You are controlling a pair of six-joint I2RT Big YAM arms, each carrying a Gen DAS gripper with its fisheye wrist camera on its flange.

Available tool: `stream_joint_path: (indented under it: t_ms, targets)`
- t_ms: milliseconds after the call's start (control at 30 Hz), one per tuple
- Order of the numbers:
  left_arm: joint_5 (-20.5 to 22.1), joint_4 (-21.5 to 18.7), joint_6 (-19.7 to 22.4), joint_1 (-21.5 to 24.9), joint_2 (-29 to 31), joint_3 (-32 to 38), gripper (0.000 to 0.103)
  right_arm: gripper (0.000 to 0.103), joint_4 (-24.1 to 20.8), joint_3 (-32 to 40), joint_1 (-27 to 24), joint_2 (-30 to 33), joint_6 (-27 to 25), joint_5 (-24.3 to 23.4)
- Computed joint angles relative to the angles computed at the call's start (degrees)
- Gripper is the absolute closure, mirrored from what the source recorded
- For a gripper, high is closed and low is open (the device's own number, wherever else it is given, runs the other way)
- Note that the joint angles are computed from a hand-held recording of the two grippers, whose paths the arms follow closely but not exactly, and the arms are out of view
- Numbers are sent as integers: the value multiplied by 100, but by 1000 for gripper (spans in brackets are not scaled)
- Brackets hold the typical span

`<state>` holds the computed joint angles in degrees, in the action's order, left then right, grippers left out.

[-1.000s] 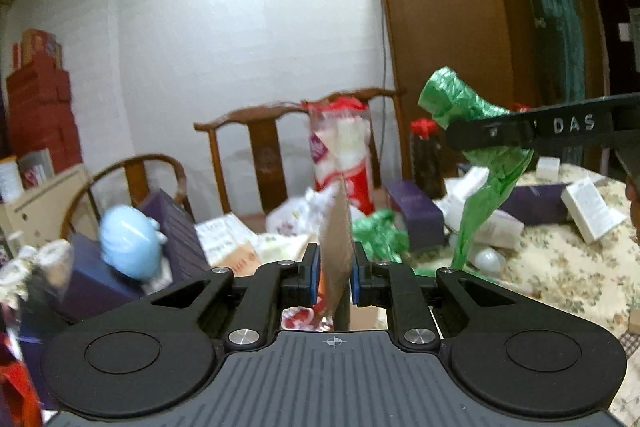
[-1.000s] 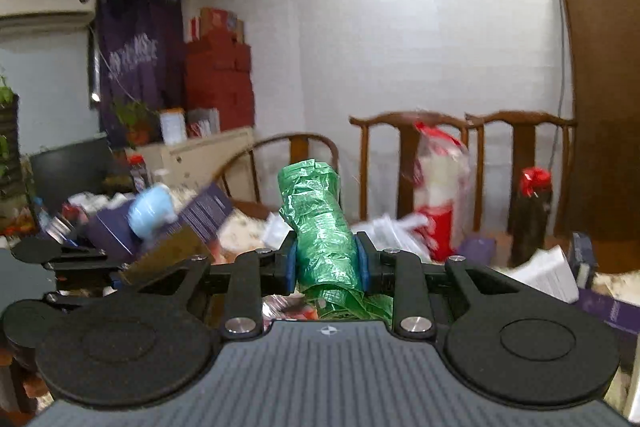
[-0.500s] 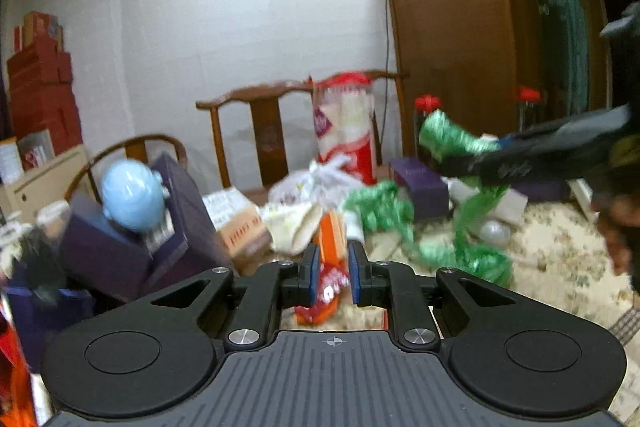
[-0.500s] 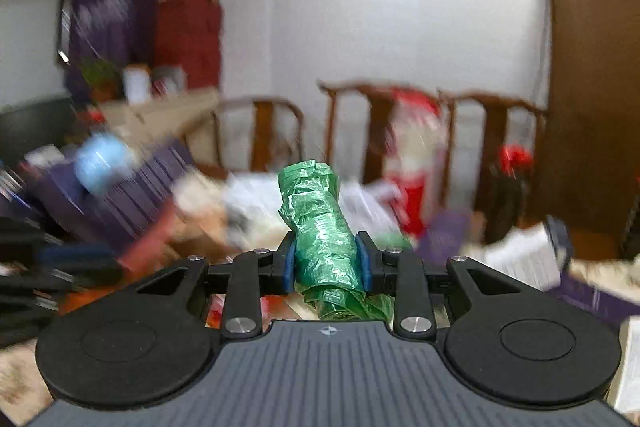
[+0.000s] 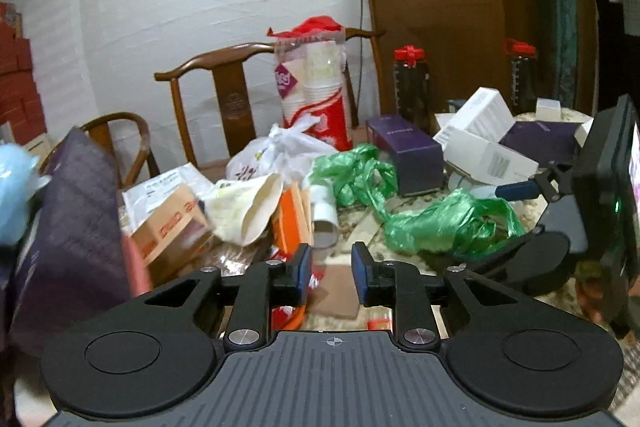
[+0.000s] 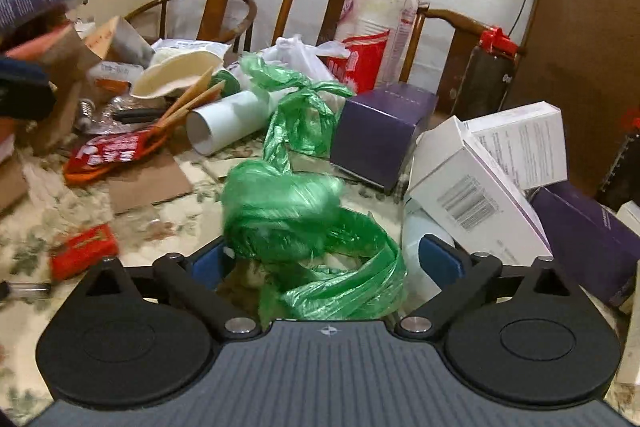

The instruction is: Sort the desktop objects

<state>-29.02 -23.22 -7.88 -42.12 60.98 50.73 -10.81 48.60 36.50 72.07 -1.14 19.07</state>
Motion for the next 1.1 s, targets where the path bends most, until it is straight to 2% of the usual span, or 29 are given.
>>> stream_joint_path:
  t_ms: [67,133,200,233,267,300,367,433,500,533,600,667,767,833,900,967,1033,1100]
  targets:
    - [-6,70,75,66,187,132,54,2,96,85,-2,167,-123,66]
    - [77,99,106,169,392,320,53,2,91,222,-60,325,-212,-24]
    - [163,96,72,259,629,556,52,5,-119,416,-131,477,-210,-259]
    - [174,137,109,294,774,686,51,20,-124,433,-183,487,-170,-444]
    - [121,187,210,314,949,829,46,38,-117,408,-303,439,-111,-900]
    - [55,204,285,327,1110,963,45,61,-188,412,-403,416,39,-1272]
    - [-28,204,475,357,1518,1318,45,60,-261,385,-507,361,272,-1503]
    - [83,169,609,406,1852,1631,45,60,-263,311,-515,276,216,-1542]
    - [162,355,928,425,2113,1823,36,59,-283,272,-515,216,142,-1600]
    - [160,390,1131,431,2260,1934,27,59,-298,265,-535,198,147,-1652]
    - [9,459,1423,446,2552,2119,25,59,-319,264,-613,178,177,-1829]
    - [-42,401,1471,497,2806,2287,25,59,-297,249,-651,170,188,-1927]
    - [99,271,1423,616,3121,2516,26,57,-288,247,-681,170,245,-2046]
    - [177,195,1383,682,3332,2687,26,50,-300,236,-665,149,187,-2049]
    - [319,47,1322,747,3510,2856,41,47,-318,237,-634,135,161,-1997]
    - [360,36,1444,760,3623,2917,77,47,-325,219,-629,104,162,-1991]
    - [442,-130,1431,783,3700,2987,97,47,-333,234,-668,101,170,-2044]
    - [558,-24,1337,829,3663,2886,100,49,-299,245,-696,138,185,-2049]
